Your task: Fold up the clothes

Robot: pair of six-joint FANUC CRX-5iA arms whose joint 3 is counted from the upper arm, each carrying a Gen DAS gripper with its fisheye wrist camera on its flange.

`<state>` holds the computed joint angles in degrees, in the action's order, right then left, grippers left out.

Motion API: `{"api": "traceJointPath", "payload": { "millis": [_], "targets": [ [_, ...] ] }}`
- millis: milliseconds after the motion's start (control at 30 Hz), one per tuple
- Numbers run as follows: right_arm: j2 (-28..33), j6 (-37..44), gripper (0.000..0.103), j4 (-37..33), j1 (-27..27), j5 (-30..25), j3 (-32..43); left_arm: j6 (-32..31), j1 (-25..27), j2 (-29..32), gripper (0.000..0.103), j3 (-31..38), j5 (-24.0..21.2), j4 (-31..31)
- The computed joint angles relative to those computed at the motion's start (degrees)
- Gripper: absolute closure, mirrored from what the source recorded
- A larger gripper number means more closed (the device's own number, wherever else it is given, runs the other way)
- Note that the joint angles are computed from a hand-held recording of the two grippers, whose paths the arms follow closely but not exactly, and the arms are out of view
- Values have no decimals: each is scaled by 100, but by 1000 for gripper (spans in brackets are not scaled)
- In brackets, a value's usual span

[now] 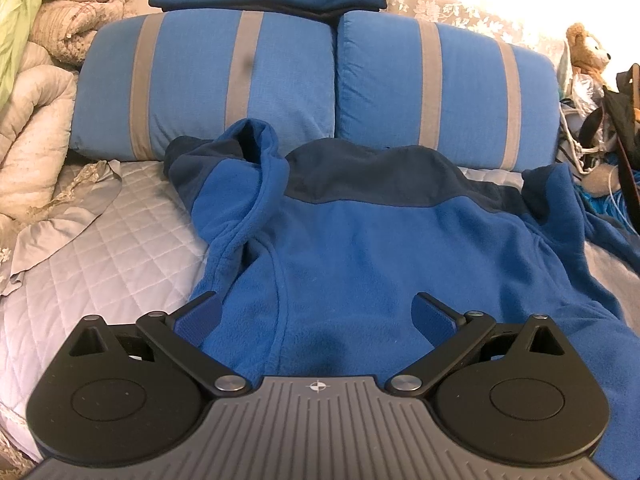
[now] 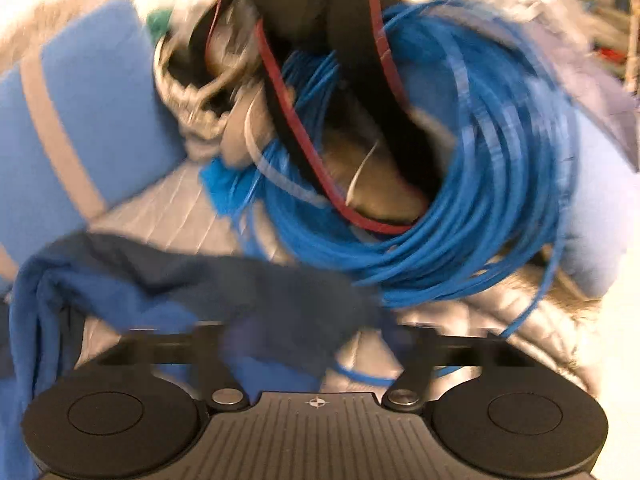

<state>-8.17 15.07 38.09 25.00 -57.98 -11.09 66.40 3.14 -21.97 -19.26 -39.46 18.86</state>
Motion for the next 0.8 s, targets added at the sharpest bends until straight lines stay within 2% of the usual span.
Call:
{"api": "traceJointPath", "payload": {
  "millis": [67, 200, 300, 367, 400, 433, 467, 500, 567, 700, 800],
  "targets": [
    [-269, -471, 14, 314, 58, 289, -401, 1, -4, 2, 0, 4, -2, -13],
    [-672, -863, 18, 217, 163, 594, -843, -14, 6, -24, 0, -23, 3, -1],
    [-814, -784, 34, -81, 165, 906, -1010, 43, -16, -22, 0, -3, -1, -73],
    [-792, -633, 51, -321, 108, 1057, -1017, 139, -58, -2, 0, 57, -24, -216],
    [-751, -606, 53, -373, 77, 1071, -1006, 180, -75, 5, 0, 82, -32, -276],
    [-705, -596, 62, -395, 42, 1083, -998, 197, -80, 3, 0, 87, -31, -297],
    [-657, -603, 79, -373, 0, 1094, -990, 216, -85, 2, 0, 93, -30, -320],
    [-618, -597, 86, -338, -42, 1125, -986, 230, -88, 1, 0, 99, -30, -337],
    [-607, -705, 90, 44, -101, 1251, -1092, 218, -77, 8, 0, 103, -42, -319],
    [-432, -915, 91, 1061, -234, 1334, -1192, 194, -70, 16, 0, 111, -49, -326],
    [-164, -746, 91, 1078, -385, 1243, -1006, 194, -65, 23, 0, 118, -55, -330]
  ]
}}
